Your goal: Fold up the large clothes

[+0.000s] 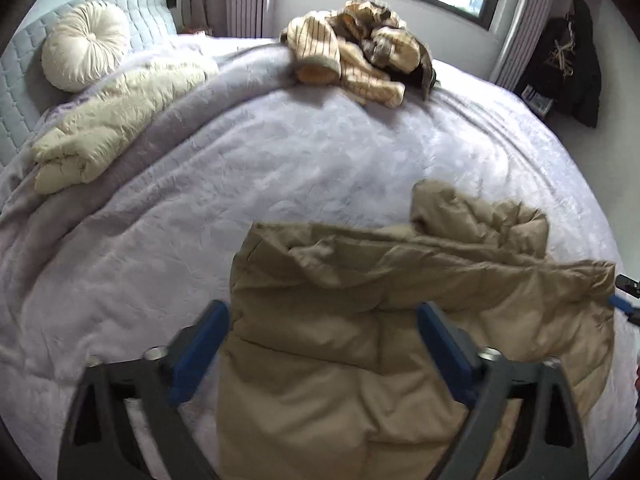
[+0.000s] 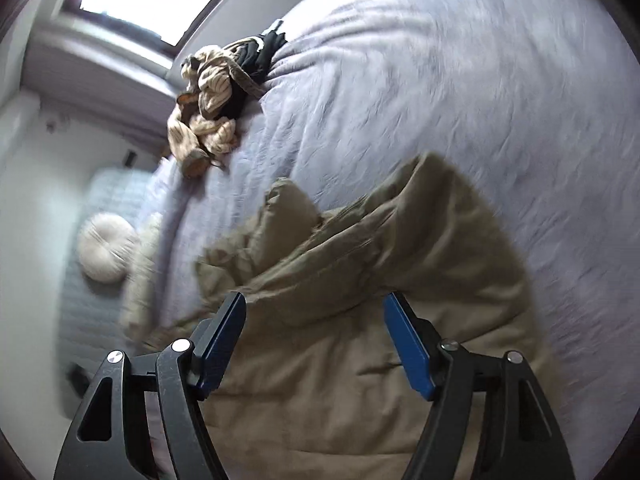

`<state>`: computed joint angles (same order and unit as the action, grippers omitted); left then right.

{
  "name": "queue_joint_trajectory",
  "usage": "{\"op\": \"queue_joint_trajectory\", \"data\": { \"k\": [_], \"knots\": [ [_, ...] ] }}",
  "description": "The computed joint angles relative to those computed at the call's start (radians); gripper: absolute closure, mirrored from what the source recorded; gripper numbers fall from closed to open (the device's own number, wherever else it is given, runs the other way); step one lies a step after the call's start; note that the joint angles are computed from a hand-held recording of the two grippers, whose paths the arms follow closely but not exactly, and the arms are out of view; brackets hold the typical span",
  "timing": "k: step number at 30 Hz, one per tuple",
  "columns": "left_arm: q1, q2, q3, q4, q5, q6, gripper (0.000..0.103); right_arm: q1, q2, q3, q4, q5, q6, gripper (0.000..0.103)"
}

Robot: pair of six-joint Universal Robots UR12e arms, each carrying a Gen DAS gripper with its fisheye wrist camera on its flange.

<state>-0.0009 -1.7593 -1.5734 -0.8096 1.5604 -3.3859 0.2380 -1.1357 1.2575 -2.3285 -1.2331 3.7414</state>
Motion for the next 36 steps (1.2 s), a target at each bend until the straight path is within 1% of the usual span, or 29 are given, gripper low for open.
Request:
{"op": "queue_joint_trajectory", "data": {
  "k": [1, 3, 4, 6, 7, 8, 10, 11, 12, 13, 14, 15, 17, 20, 22, 24, 26, 27, 29, 31, 33, 34, 36],
  "knots": [
    [0.005, -0.012, 0.006, -0.022, 0.006, 0.004, 0.019, 0.007, -0.001, -0.014, 0.039, -0.054, -0.052, 0.029],
    [0.008, -0.029, 0.009, -0.027, 0.035, -0.004, 0.019, 0.017, 0.009, -0.044, 0.114, -0.155, -0.145, 0.029],
    [0.009, -0.038, 0.011, -0.032, 0.041, -0.013, 0.019, 0.019, 0.016, -0.054, 0.134, -0.198, -0.169, 0.029],
    [0.019, -0.056, 0.017, -0.048, 0.03, -0.04, 0.019, 0.026, 0.032, -0.072, 0.162, -0.283, -0.193, 0.029],
    [0.023, -0.063, 0.019, -0.052, 0.018, -0.049, 0.019, 0.024, 0.037, -0.074, 0.165, -0.289, -0.191, 0.029],
    [0.027, -0.071, 0.02, -0.052, 0.0, -0.056, 0.02, 0.018, 0.044, -0.079, 0.177, -0.277, -0.186, 0.029],
    [0.029, -0.084, 0.027, -0.049, -0.025, -0.054, 0.035, 0.012, 0.063, -0.098, 0.218, -0.271, -0.179, 0.03],
    [0.026, -0.091, 0.033, -0.047, -0.025, -0.05, 0.039, 0.009, 0.071, -0.107, 0.238, -0.269, -0.173, 0.04],
    [0.022, -0.098, 0.039, -0.045, -0.016, -0.045, 0.046, 0.004, 0.074, -0.108, 0.249, -0.255, -0.173, 0.067],
    [0.016, -0.11, 0.05, -0.048, 0.009, -0.038, 0.047, -0.003, 0.078, -0.112, 0.255, -0.226, -0.177, 0.076],
    [0.011, -0.12, 0.06, -0.051, 0.025, -0.039, 0.047, -0.002, 0.081, -0.118, 0.258, -0.225, -0.182, 0.084],
    [0.008, -0.129, 0.069, -0.054, 0.035, -0.042, 0.047, 0.001, 0.086, -0.128, 0.261, -0.236, -0.195, 0.089],
    [0.006, -0.153, 0.09, -0.065, 0.051, -0.052, 0.047, 0.008, 0.104, -0.161, 0.291, -0.275, -0.235, 0.09],
    [0.002, -0.185, 0.114, -0.078, 0.07, -0.072, 0.047, 0.013, 0.138, -0.203, 0.33, -0.311, -0.236, 0.09],
    [0.0, -0.2, 0.125, -0.083, 0.075, -0.08, 0.046, 0.009, 0.159, -0.22, 0.35, -0.326, -0.195, 0.09],
    [-0.003, -0.213, 0.135, -0.092, 0.086, -0.085, 0.046, 0.003, 0.178, -0.234, 0.364, -0.315, -0.145, 0.09],
    [-0.002, -0.215, 0.141, -0.1, 0.091, -0.1, 0.046, -0.005, 0.182, -0.225, 0.353, -0.297, -0.1, 0.09],
    [0.0, -0.212, 0.144, -0.103, 0.096, -0.111, 0.046, -0.005, 0.181, -0.222, 0.35, -0.297, -0.093, 0.09],
    [0.003, -0.196, 0.14, -0.085, 0.116, -0.129, 0.046, 0.001, 0.178, -0.225, 0.354, -0.322, -0.106, 0.09],
    [0.008, -0.165, 0.116, -0.035, 0.141, -0.13, 0.046, 0.008, 0.169, -0.226, 0.353, -0.358, -0.114, 0.09],
    [0.011, -0.146, 0.108, -0.043, 0.163, -0.116, 0.046, 0.017, 0.146, -0.209, 0.326, -0.409, -0.124, 0.09],
    [0.013, -0.131, 0.099, -0.049, 0.176, -0.11, 0.046, 0.022, 0.137, -0.205, 0.326, -0.431, -0.116, 0.09],
    [0.021, -0.109, 0.078, -0.05, 0.179, -0.108, 0.046, 0.032, 0.102, -0.166, 0.289, -0.469, -0.108, 0.09]
  ]
}}
